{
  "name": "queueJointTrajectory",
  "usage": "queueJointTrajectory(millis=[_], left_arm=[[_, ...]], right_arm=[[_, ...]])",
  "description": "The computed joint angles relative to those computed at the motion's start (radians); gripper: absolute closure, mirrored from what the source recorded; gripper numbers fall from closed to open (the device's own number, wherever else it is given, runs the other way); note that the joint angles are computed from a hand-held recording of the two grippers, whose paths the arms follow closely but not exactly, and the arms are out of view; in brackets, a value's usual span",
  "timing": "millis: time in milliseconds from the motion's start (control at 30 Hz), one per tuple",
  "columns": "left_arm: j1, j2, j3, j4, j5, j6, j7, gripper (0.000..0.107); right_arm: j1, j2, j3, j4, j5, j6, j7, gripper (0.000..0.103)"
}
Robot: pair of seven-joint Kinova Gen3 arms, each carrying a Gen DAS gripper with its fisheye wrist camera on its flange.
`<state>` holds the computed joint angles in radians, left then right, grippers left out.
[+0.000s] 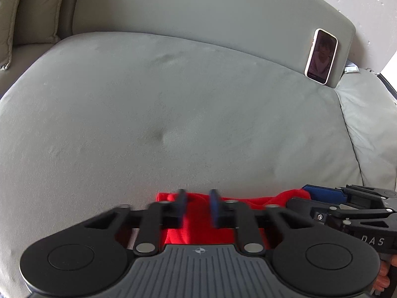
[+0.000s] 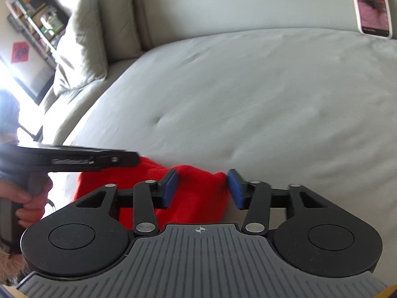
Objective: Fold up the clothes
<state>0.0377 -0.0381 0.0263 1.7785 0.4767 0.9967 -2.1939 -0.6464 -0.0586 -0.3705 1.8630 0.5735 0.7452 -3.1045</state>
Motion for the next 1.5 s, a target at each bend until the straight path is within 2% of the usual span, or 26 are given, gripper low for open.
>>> queueJointTrajectory(millis=[33,67,133,233,300,333,367,433,500,600,667,733,767,800,867,967,1000,1067,1100,1167,1200,1233,1300,1367,1433,1500], left_arm=[[-0.016,-0.022,0.006,0.032,0.025,-0.041,-0.041,0.107],[-0.022,-0.045,-0.001,0.064,0.058,-0.081,-0.081,0.107],[-0.031,-0.086,-0.025,0.131,0.139,-0.163,-0.156,0.107],[-0.115,-0.102,0.06,0.218,0.186,-0.283,-0.174,0.107],[-0.146,-0.098,0.106,0.246,0.173,-0.324,-0.161,0.104],[-0.159,-0.105,0.114,0.258,0.189,-0.339,-0.161,0.099],[-0.165,-0.116,0.103,0.269,0.22,-0.353,-0.169,0.096],[-0.14,-0.149,0.027,0.288,0.301,-0.381,-0.192,0.09],[-0.119,-0.18,-0.066,0.283,0.376,-0.353,-0.214,0.072],[-0.098,-0.211,-0.205,0.241,0.419,-0.233,-0.206,0.069],[-0.028,-0.225,-0.298,0.205,0.376,-0.152,-0.148,0.073],[0.065,-0.246,-0.375,0.188,0.309,-0.071,-0.119,0.093],[0.111,-0.256,-0.393,0.177,0.269,-0.03,-0.105,0.097],[0.141,-0.266,-0.393,0.165,0.228,0.011,-0.098,0.098],[0.159,-0.279,-0.338,0.159,0.147,0.044,-0.094,0.098],[0.093,-0.291,-0.199,0.192,0.025,-0.014,0.01,0.098],[0.046,-0.272,-0.162,0.201,-0.002,-0.025,0.051,0.103],[-0.029,-0.224,-0.115,0.192,-0.011,-0.006,0.131,0.098],[-0.04,-0.204,-0.116,0.18,-0.004,0.006,0.155,0.097],[-0.008,-0.189,-0.145,0.155,-0.017,0.024,0.174,0.097],[0.035,-0.187,-0.168,0.15,-0.038,0.015,0.185,0.097],[0.081,-0.189,-0.201,0.155,-0.055,0.001,0.194,0.097],[0.162,-0.196,-0.261,0.162,-0.079,-0.017,0.216,0.097],[0.179,-0.201,-0.277,0.153,-0.072,-0.004,0.213,0.098],[0.172,-0.217,-0.296,0.139,-0.047,0.04,0.182,0.098],[0.175,-0.258,-0.334,0.129,-0.021,0.099,0.14,0.098]], right_arm=[[0.01,0.013,-0.017,-0.017,-0.005,0.02,0.022,0.077],[0.031,0.03,-0.05,-0.035,0.003,0.05,0.031,0.093],[0.059,0.053,-0.114,-0.055,0.056,0.11,0.001,0.094],[0.037,0.058,-0.105,-0.036,0.101,0.124,-0.116,0.094],[0.038,0.063,-0.086,-0.022,0.081,0.094,-0.162,0.091],[0.038,0.064,-0.078,-0.026,0.065,0.092,-0.167,0.088],[0.039,0.06,-0.077,-0.032,0.061,0.101,-0.176,0.077],[0.031,0.048,-0.087,-0.049,0.073,0.161,-0.19,0.042],[0.015,0.024,-0.101,-0.053,0.105,0.222,-0.218,0.041],[0.03,-0.036,-0.135,-0.026,0.117,0.248,-0.269,0.041],[0.038,-0.065,-0.159,-0.01,0.129,0.258,-0.291,0.041],[0.043,-0.072,-0.18,-0.011,0.14,0.26,-0.288,0.045],[0.047,-0.071,-0.19,-0.015,0.143,0.255,-0.276,0.051],[0.037,-0.057,-0.19,-0.026,0.15,0.255,-0.254,0.057],[-0.035,-0.008,-0.146,-0.064,0.161,0.262,-0.182,0.071],[-0.11,0.069,-0.119,-0.133,0.18,0.303,-0.062,0.071],[-0.115,0.099,-0.135,-0.162,0.196,0.333,-0.022,0.071],[-0.103,0.168,-0.187,-0.206,0.222,0.414,0.059,0.069],[-0.114,0.197,-0.187,-0.225,0.219,0.455,0.092,0.071],[-0.176,0.221,-0.131,-0.216,0.194,0.52,0.11,0.082],[-0.212,0.205,-0.085,-0.204,0.17,0.528,0.094,0.082],[-0.247,0.17,-0.038,-0.175,0.15,0.52,0.062,0.076],[-0.27,0.125,0.006,-0.15,0.097,0.533,-0.018,0.076],[-0.24,0.1,-0.023,-0.161,0.054,0.594,-0.069,0.082],[-0.178,0.069,-0.104,-0.166,0.032,0.635,-0.105,0.081],[-0.151,0.015,-0.144,-0.154,0.019,0.627,-0.135,0.078]])
